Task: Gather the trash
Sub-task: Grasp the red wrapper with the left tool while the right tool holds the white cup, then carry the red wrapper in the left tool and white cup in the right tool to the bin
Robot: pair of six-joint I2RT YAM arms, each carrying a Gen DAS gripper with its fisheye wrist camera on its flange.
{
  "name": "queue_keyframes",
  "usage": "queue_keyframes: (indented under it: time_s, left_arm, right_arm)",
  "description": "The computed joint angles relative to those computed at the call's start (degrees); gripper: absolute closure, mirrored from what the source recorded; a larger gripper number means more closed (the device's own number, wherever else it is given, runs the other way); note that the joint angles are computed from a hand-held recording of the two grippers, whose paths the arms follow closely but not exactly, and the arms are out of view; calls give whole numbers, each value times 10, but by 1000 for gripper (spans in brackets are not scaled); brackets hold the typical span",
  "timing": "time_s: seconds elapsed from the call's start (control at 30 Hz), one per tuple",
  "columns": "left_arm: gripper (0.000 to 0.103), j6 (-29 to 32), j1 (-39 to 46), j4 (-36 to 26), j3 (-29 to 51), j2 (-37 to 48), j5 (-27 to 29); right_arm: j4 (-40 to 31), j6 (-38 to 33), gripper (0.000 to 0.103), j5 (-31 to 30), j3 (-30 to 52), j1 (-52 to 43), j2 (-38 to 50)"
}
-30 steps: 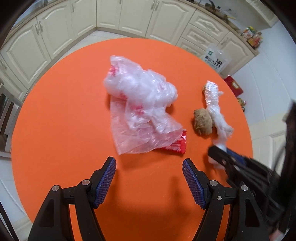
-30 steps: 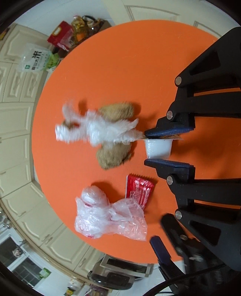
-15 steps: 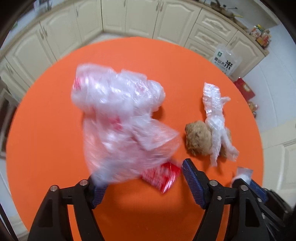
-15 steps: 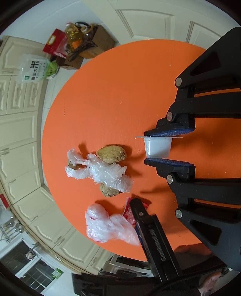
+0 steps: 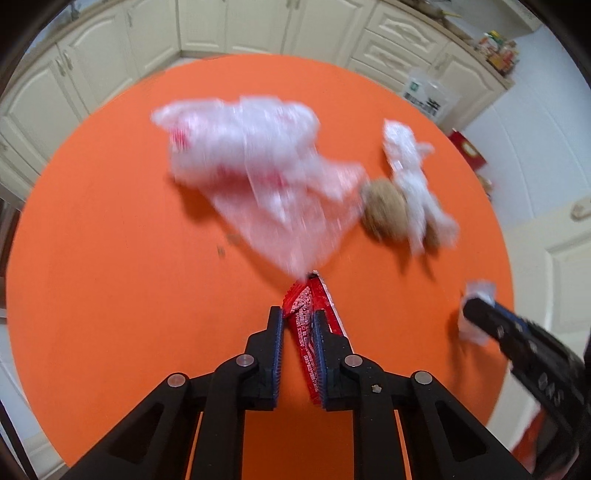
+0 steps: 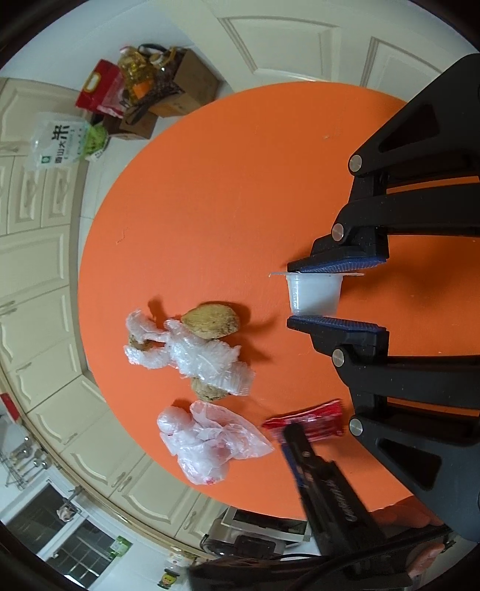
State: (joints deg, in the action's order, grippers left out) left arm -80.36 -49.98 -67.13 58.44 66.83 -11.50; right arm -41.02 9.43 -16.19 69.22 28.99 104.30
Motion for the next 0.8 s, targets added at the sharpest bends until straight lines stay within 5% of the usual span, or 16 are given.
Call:
queue_keyframes:
  time_s: [0.17, 0.43, 0.8]
  left_arm:
    - [94, -48, -68, 9, -18, -39, 18]
    - [95, -209, -245, -32, 0, -24, -44]
    - [96, -310, -369, -118, 123, 75, -102]
  right_arm:
    - [7, 13, 82, 0, -60, 9, -57]
    - [4, 49, 82, 8, -166, 38, -180]
    - [-53, 101, 82, 32, -241, 55, -334]
